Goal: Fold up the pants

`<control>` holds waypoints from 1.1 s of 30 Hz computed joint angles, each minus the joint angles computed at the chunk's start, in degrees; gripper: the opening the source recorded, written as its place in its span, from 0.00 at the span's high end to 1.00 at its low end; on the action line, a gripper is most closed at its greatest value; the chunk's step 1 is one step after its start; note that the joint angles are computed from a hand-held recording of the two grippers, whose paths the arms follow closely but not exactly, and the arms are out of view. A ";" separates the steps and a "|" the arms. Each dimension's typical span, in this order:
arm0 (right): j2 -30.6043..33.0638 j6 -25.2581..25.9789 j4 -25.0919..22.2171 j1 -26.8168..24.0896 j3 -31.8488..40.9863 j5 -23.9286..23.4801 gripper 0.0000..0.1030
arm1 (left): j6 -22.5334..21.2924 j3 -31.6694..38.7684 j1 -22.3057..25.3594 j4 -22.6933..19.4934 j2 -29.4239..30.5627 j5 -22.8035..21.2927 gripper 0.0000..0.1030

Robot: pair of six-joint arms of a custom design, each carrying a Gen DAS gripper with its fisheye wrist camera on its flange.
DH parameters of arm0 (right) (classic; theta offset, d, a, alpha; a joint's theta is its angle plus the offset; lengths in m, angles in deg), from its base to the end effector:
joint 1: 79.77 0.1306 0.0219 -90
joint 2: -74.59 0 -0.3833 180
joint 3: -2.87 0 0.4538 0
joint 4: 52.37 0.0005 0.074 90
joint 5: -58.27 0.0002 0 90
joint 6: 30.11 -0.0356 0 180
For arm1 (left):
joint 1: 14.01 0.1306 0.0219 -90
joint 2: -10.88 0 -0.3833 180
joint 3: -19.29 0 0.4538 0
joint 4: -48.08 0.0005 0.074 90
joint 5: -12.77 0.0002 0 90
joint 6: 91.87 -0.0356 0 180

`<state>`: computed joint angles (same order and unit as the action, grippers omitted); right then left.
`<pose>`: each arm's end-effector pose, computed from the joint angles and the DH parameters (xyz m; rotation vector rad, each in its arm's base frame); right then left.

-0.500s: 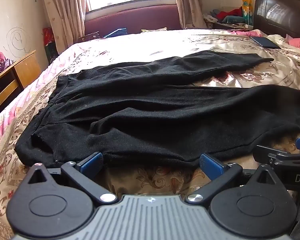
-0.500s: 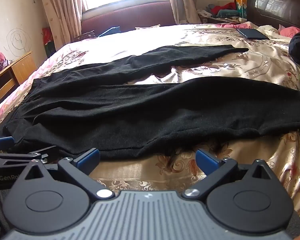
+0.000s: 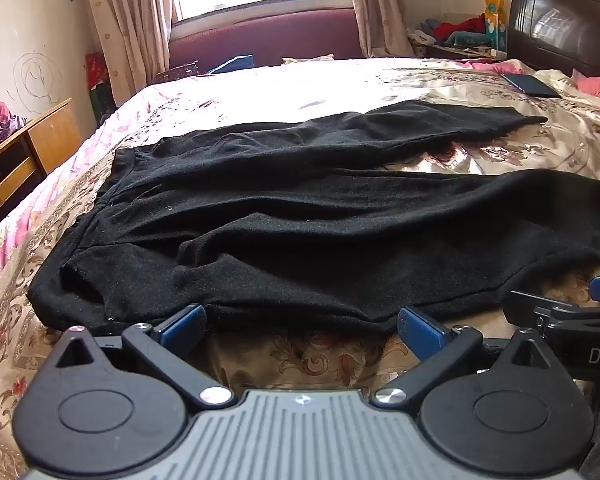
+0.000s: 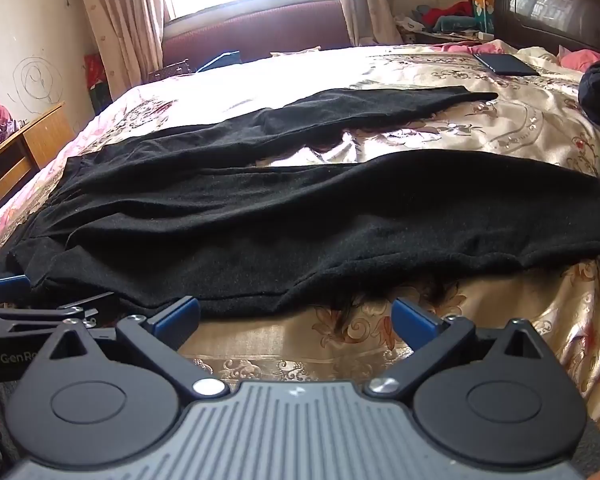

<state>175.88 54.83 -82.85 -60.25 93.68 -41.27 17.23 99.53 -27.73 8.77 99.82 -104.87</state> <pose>0.5877 0.2141 0.3523 -0.3774 2.2771 0.4120 0.5224 -0.1111 0.3666 -0.3244 2.2842 0.2930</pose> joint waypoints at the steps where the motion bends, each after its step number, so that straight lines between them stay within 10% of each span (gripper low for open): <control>1: 0.04 -0.05 -0.04 -0.01 0.05 -0.04 0.02 | 0.00 -0.02 -0.01 0.01 -0.01 -0.02 0.00; 33: 0.22 -0.35 -0.45 0.12 0.22 -0.18 0.02 | 0.51 0.34 -0.18 -0.43 0.46 -0.22 0.00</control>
<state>176.10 54.48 -83.30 -60.13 93.90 -41.45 17.74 99.87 -27.91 8.34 100.28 -105.09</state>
